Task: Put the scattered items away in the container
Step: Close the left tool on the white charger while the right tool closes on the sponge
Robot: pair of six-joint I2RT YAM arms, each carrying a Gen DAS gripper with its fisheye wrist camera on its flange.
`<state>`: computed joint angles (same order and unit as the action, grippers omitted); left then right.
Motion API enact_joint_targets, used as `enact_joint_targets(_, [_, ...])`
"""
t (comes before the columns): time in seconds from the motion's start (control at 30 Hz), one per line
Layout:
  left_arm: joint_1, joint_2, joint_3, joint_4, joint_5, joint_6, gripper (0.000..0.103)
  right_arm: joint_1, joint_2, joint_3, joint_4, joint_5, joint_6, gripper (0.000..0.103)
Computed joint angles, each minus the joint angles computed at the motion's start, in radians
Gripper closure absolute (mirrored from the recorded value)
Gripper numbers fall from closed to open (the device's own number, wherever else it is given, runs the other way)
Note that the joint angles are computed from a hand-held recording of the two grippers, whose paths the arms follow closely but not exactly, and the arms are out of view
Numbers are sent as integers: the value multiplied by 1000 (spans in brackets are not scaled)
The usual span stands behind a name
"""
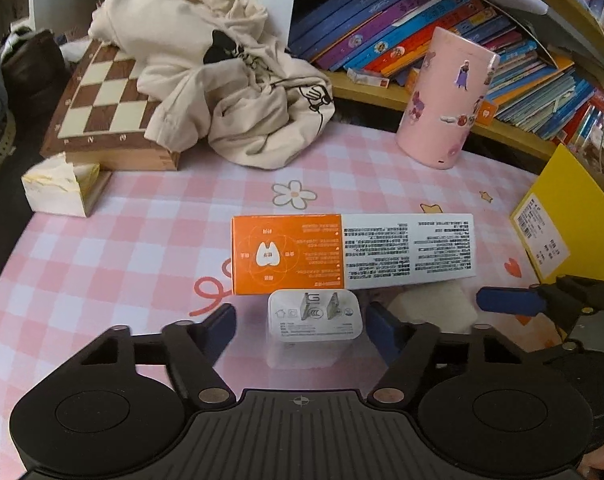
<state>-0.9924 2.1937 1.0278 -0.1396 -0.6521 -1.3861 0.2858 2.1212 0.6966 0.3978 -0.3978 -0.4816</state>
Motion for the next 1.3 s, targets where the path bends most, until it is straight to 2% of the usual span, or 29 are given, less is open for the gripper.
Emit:
enact_joint_targets(0.17, [-2, -9, -29, 56, 2, 27, 55, 13, 20, 10, 19, 10, 2, 24])
enact_joint_targets(0.23, [-6, -10, -26, 45, -2, 22, 55, 15, 25, 14, 18, 15, -4, 40])
enact_joint_targets(0.33, [-15, -21, -39, 34, -5, -4, 56, 10, 20, 15, 1, -2, -13, 50])
enact_joint_targets(0.6, [-80, -73, -71, -43, -34, -114, 59, -7, -37, -32, -32, -6, -36, 54])
enact_joint_targets(0.83, [-177, -96, -61, -145, -58, -243, 59, -43, -128, -140, -27, -28, -79, 55])
enact_joint_targets(1.3, [-415, -102, 54, -457, -135, -541, 59, -142, -412, -430, -23, -80, -153, 55])
